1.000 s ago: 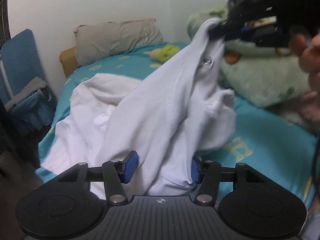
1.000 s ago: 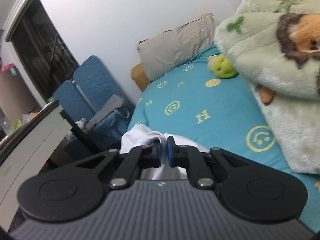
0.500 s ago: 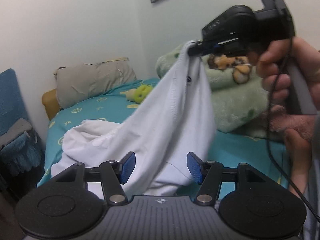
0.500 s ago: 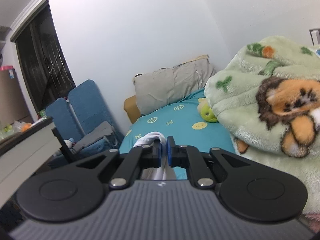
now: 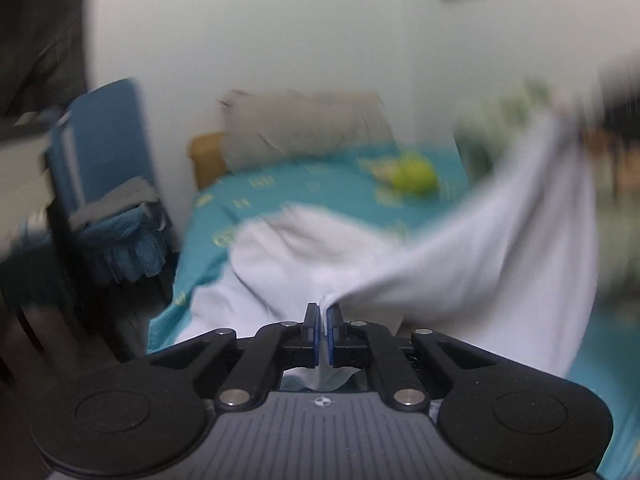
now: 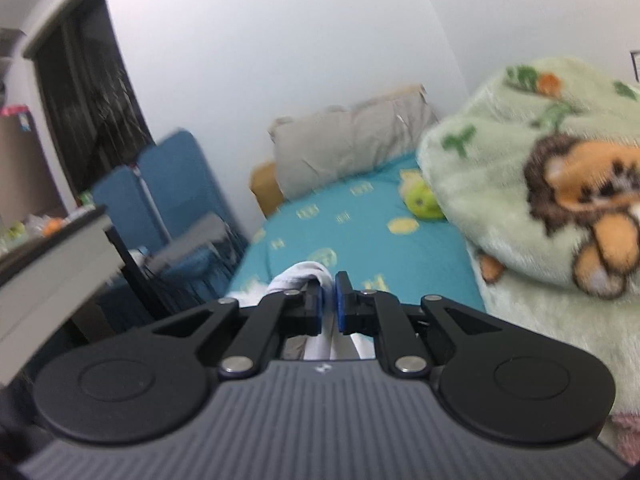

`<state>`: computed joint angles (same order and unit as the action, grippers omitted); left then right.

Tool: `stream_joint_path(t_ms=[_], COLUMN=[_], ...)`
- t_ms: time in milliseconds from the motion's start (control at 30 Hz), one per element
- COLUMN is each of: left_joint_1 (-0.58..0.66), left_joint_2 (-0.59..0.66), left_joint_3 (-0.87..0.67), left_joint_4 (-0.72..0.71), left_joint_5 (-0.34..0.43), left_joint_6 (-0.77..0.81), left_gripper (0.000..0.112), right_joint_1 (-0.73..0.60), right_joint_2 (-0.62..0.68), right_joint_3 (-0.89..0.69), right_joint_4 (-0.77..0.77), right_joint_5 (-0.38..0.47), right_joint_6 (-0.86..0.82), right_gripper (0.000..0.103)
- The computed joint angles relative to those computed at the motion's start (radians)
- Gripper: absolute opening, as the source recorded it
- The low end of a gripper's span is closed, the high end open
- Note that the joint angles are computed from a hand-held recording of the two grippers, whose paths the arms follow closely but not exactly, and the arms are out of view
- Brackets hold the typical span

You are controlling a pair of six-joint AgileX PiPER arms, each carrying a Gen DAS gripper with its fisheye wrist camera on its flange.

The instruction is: Fold clothes

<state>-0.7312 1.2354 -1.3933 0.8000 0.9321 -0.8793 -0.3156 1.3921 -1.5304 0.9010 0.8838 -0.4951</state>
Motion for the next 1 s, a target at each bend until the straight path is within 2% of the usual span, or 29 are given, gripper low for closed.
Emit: stream_joint_path(t_ms=[133, 167, 233, 300, 333, 433, 500, 600, 700, 833, 900, 933, 1000], left_joint_1=[0.141, 0.174, 0.238, 0.285, 0.299, 0.321, 0.308, 0.289, 0.288, 0.262, 0.257, 0.250, 0.243], left_joint_2=[-0.101, -0.121, -0.152, -0.173, -0.180, -0.187, -0.187, -0.184, -0.185, -0.189, -0.191, -0.187, -0.173], left_joint_3=[-0.004, 0.008, 0.023, 0.029, 0.028, 0.019, 0.016, 0.015, 0.036, 0.056, 0.065, 0.063, 0.051], left_joint_4=[-0.091, -0.110, -0.152, -0.194, -0.216, -0.265, -0.244, -0.211, -0.227, -0.200, -0.187, -0.163, -0.140], left_joint_5=[-0.155, -0.196, -0.262, -0.290, -0.294, -0.293, -0.280, -0.266, -0.289, -0.307, -0.317, -0.302, -0.260], left_joint_6=[-0.118, -0.144, -0.182, -0.190, -0.174, -0.129, -0.132, -0.141, -0.142, -0.154, -0.161, -0.173, -0.181], left_gripper=[0.003, 0.003, 0.003, 0.003, 0.003, 0.003, 0.003, 0.003, 0.003, 0.003, 0.003, 0.003, 0.003], right_joint_1=[0.008, 0.010, 0.033, 0.080, 0.106, 0.181, 0.224, 0.219, 0.235, 0.323, 0.387, 0.426, 0.442], right_joint_2=[0.051, 0.065, 0.085, 0.092, 0.100, 0.110, 0.114, 0.088, 0.057, 0.057, 0.085, 0.112, 0.168], right_joint_3=[-0.048, -0.061, -0.082, -0.092, -0.098, -0.098, -0.091, -0.069, -0.050, -0.068, -0.092, -0.112, -0.155], right_joint_4=[-0.062, -0.062, -0.097, -0.171, -0.209, -0.303, -0.348, -0.287, -0.262, -0.367, -0.498, -0.592, -0.678], right_joint_5=[0.109, 0.142, 0.191, 0.218, 0.240, 0.277, 0.291, 0.291, 0.252, 0.159, 0.135, 0.141, 0.221], right_joint_6=[0.101, 0.113, 0.146, 0.171, 0.168, 0.179, 0.193, 0.138, 0.096, 0.131, 0.196, 0.248, 0.273], right_gripper=[0.013, 0.017, 0.033, 0.067, 0.072, 0.071, 0.071, 0.071, 0.071, 0.071, 0.071, 0.071, 0.070])
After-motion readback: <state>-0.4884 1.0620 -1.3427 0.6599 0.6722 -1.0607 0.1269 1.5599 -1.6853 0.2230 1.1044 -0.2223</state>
